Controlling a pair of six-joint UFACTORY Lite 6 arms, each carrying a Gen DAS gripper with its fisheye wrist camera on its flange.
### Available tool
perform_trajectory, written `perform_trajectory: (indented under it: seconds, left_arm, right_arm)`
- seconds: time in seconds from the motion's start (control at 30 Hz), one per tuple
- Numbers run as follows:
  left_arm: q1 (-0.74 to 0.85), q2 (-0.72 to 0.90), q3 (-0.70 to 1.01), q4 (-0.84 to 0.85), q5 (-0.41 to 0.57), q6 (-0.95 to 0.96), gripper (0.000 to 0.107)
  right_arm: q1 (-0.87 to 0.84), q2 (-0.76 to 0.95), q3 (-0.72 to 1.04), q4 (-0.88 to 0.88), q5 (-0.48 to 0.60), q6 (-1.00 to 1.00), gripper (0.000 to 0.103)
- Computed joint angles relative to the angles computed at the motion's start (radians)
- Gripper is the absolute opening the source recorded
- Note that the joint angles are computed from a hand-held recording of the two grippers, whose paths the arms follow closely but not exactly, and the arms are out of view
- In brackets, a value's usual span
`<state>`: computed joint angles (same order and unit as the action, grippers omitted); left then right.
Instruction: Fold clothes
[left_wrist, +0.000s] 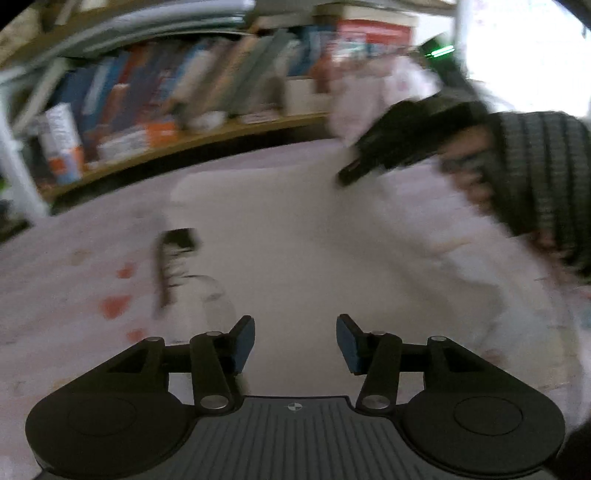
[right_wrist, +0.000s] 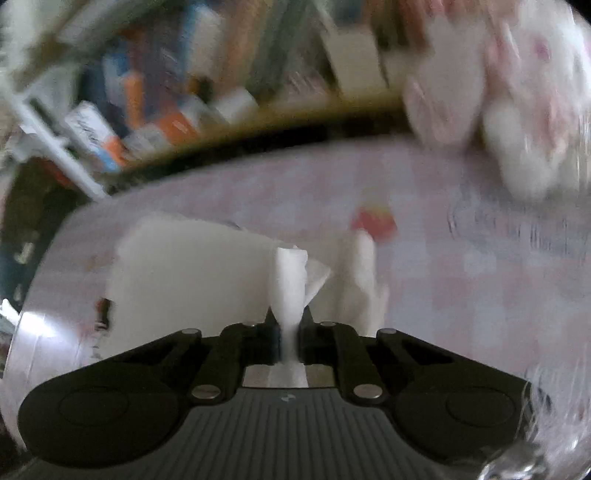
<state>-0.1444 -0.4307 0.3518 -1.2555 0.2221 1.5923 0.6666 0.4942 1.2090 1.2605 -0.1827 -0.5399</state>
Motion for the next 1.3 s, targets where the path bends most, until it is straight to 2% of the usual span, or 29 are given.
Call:
perform_trajectory:
  seconds: [0.03,0.1,0.17,0.23,0.27,0.3,0.37,0.47,0.67,0.77,0.93,1.0,1.13,1.3]
  left_arm:
    - [0.029,0.001,0.000,0.030,0.004,-0.017,0.049]
    - [0.075,0.025,0.010,0.082,0.012,-0.054,0.049]
    - [0.094,0.063,0.033,0.134,0.012,-0.108,0.049]
    - [0.091,0.030,0.020,0.255,-0.004,-0.233,0.049]
    - [0.094,0.029,0.023,0.276,-0.011,-0.255,0.049]
    - [0.104,0.023,0.027,0.304,-0.006,-0.285,0.049]
    - [0.131,0.013,0.037,0.339,0.008,-0.318,0.053]
    - [0.175,0.007,0.053,0.339,0.030,-0.315,0.066]
    - [0.267,0.055,0.110,0.205,0.078,-0.207,0.076]
    - [0.315,0.118,0.158,0.151,0.114,-0.148,0.077]
    - [0.392,0.252,0.269,0.111,0.194,-0.073,0.077]
    - [0.415,0.312,0.317,0.087,0.217,-0.031,0.077]
    - [0.436,0.429,0.422,0.093,0.225,-0.018,0.077]
    - [0.476,0.582,0.570,0.122,0.307,-0.004,0.077]
  right_arm:
    - [0.018,-0.030,-0.022,-0.048,-0.032,0.027,0.009]
    - [0.036,-0.053,-0.032,-0.019,-0.070,-0.039,0.009]
    - [0.011,0.000,0.020,0.158,-0.040,-0.239,0.010]
    - [0.002,0.070,0.077,0.339,-0.074,-0.449,0.013]
    - [0.006,0.092,0.103,0.426,-0.117,-0.553,0.017]
    - [0.017,0.108,0.125,0.477,-0.173,-0.616,0.027]
    - [0.033,0.106,0.132,0.501,-0.253,-0.649,0.040]
    - [0.053,0.074,0.105,0.532,-0.277,-0.669,0.043]
    - [0.198,-0.082,-0.030,0.524,-0.381,-0.550,0.043]
    - [0.292,-0.187,-0.135,0.495,-0.404,-0.445,0.042]
    - [0.484,-0.231,-0.155,0.662,-0.489,-0.446,0.035]
    - [0.551,-0.211,-0.134,0.710,-0.525,-0.409,0.026]
    - [0.634,-0.084,-0.011,0.824,-0.606,-0.408,0.021]
    - [0.688,0.057,0.121,0.969,-0.713,-0.429,0.010]
